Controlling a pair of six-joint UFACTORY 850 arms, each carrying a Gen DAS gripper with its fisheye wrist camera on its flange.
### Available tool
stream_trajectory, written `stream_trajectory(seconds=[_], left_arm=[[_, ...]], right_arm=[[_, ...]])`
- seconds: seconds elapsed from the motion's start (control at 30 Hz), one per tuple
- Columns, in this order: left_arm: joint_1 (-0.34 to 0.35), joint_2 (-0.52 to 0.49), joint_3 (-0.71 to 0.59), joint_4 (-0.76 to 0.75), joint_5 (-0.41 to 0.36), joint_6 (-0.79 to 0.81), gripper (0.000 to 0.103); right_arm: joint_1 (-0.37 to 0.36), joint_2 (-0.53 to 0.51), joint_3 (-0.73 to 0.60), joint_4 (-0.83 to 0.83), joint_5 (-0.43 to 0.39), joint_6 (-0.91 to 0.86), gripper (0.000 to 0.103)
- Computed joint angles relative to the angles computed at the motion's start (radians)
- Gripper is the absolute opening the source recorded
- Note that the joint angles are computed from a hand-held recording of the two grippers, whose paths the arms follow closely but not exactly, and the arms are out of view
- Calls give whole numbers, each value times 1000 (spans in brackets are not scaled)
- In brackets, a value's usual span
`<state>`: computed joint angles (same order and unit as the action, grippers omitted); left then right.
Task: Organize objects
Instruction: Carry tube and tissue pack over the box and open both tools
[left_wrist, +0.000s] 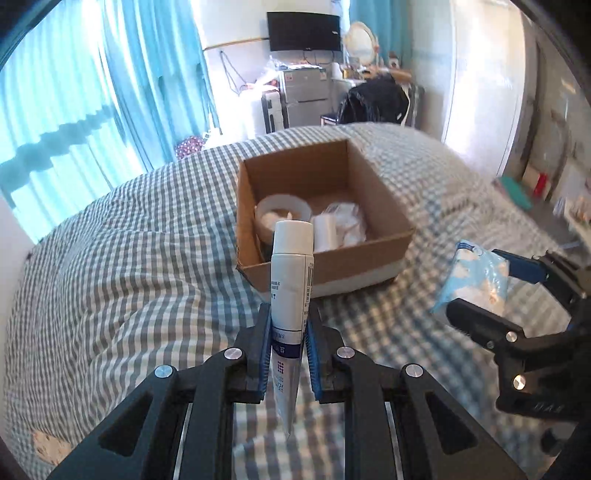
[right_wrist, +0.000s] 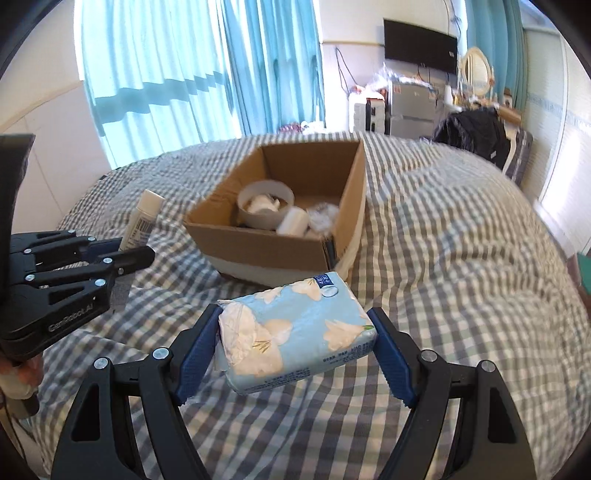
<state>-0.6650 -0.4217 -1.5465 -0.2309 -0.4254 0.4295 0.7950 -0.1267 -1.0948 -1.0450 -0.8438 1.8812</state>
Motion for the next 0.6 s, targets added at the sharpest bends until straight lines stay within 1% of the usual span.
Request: stream_trajectory(seconds=[0.1, 0.17, 0.23, 0.3, 0.4, 0.47, 0.57, 0.6], left_arm=[[-2, 52, 18, -23, 15, -18, 17], [1, 77, 7, -55, 2, -11, 17], [9, 75, -32, -123, -16, 26, 17], [14, 65, -83, -149, -34, 38, 17], [16, 33, -174, -174, -65, 55, 17], [12, 0, -241, -146, -83, 28, 17], [1, -92, -391, -66, -138, -41, 17], [0, -144, -468, -52, -184, -61, 17]], right_arm=[[26, 21, -36, -19, -74, -37, 79], [37, 32, -65, -37, -121, -67, 79], [41, 39, -99, -55, -149, -107, 79], [37, 39, -136, -72, -159, -150, 79], [16, 27, -200, -93, -162, -225, 79], [-7, 17, -236, -109, -149, -255, 79], [-66, 2, -277, -118, -89, -285, 79], [-87, -5, -291, -115, -73, -293, 79]])
